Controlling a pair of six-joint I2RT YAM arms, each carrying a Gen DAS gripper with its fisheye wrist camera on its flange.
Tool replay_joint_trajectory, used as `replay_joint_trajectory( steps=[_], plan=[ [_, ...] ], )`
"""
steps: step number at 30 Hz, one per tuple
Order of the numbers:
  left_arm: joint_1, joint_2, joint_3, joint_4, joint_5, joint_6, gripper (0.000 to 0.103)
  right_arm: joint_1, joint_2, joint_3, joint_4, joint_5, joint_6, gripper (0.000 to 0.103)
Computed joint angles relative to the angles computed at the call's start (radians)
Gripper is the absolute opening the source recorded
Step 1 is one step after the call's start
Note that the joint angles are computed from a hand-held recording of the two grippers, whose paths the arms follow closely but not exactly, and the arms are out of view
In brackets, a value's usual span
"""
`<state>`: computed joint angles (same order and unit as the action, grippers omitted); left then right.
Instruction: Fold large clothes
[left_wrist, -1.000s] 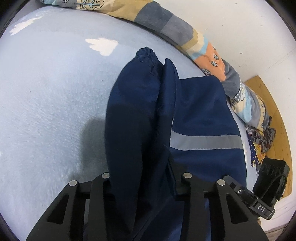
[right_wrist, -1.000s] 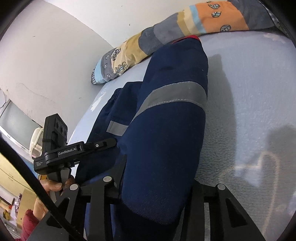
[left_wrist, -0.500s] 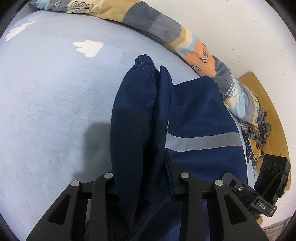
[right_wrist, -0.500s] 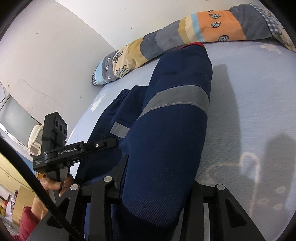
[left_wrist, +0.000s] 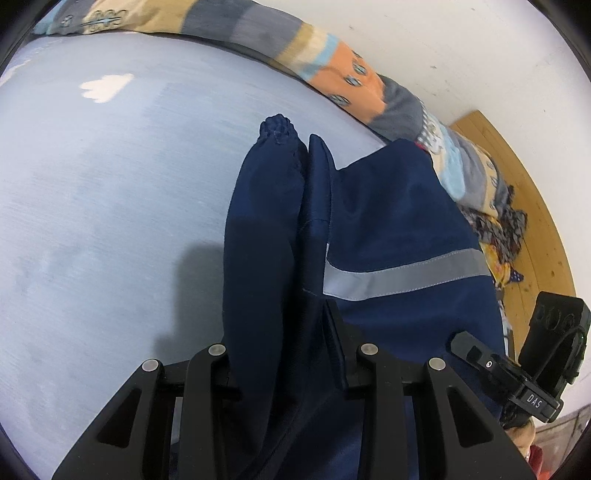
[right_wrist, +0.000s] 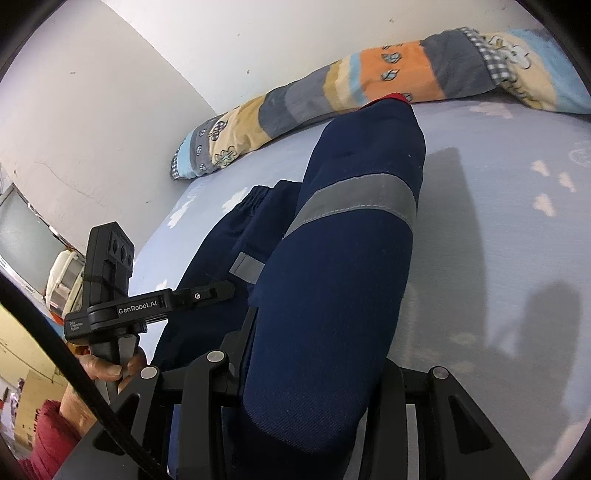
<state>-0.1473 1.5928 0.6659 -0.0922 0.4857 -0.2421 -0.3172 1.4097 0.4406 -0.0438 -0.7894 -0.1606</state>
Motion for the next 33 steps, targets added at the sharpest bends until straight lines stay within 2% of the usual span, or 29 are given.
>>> replay_joint_trajectory(
  steps=[9,23,26,33],
  plan=[
    [-0.239,-0.049,-0.03,0.042,-0.087,-0.132,0.032,-0.283,-0.037,0.028,-0.299,-0.072,-0.327,0.039],
    [-0.443,-0.125,-0.087,0.081,-0.179,-0.271,0.032,-0.643,0.043,0.089,-0.659,-0.103,-0.799,0.039],
    [-0.476,-0.121,-0.087,0.081,-0.204,-0.283,0.032,-0.688,0.073,0.104,-0.691,-0.088,-0.87,0.039],
    [-0.468,-0.111,-0.121,0.128,-0.209,-0.333,0.032,-0.71,0.142,0.103,-0.63,-0.045,-0.864,0.04]
  ],
)
